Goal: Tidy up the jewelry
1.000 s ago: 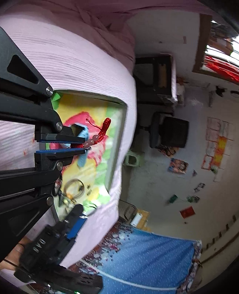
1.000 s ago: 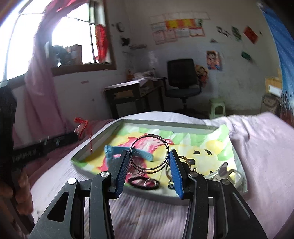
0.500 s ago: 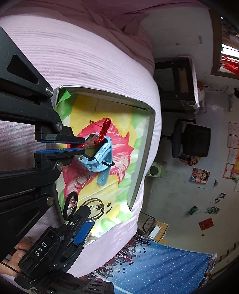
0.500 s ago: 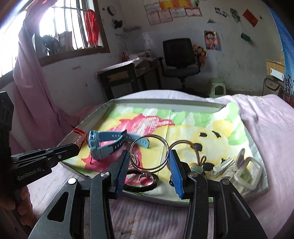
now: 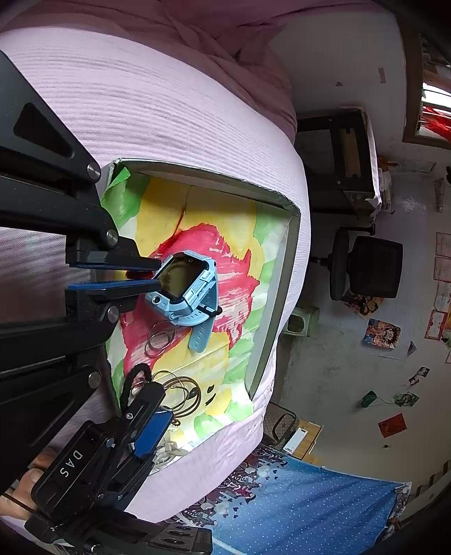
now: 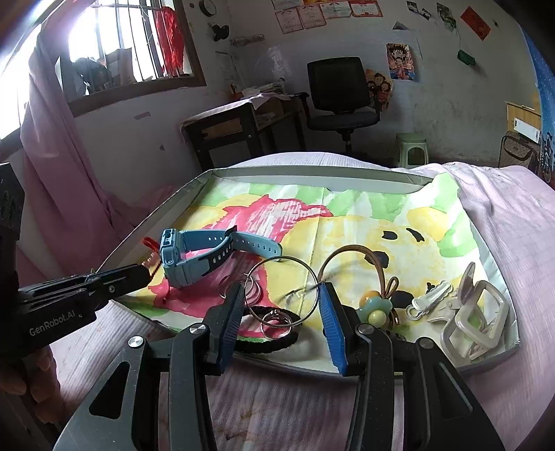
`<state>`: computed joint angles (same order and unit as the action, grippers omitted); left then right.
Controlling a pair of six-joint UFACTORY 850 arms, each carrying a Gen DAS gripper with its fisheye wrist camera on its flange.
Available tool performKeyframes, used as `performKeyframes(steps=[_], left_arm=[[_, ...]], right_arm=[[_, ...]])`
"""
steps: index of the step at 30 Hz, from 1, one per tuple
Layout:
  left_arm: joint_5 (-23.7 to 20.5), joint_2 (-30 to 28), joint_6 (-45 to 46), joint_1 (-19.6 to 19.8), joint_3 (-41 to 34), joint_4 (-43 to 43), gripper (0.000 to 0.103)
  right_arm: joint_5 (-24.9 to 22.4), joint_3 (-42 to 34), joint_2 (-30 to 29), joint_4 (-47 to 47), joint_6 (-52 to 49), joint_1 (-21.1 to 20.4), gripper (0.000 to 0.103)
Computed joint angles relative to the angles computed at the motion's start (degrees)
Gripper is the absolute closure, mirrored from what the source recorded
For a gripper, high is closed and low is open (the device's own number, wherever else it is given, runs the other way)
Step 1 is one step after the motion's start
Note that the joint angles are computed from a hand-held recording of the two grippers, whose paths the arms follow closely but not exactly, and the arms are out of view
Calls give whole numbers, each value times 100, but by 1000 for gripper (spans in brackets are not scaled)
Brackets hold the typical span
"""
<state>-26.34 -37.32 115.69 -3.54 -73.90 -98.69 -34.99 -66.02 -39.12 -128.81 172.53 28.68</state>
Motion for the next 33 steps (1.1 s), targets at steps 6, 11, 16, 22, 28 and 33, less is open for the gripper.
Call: performKeyframes(steps=[6,11,16,22,28,33], left_arm=[[-249,105,259,60,177,-226,85],[-556,305,1022,178,506,-1006,51],[-677,453,1427,263,707,-1434,45],[-1035,712,2196,400,1141,-2253,17],[-1402,1010,2752,517,1614,-2814,5],[-1773,1217,3121,638,1991,-3069,1]], right_arm=[[-132,68,31,-119,89,24,63],[-444,232,167,10,3,138,54],[-739,389,299,232,-147,246,48],[-1234,690,541,529,-221,450,33],[-1528,1036,828,622,-98,622,11],[-1838,1294,1053,888,-305,877,1]])
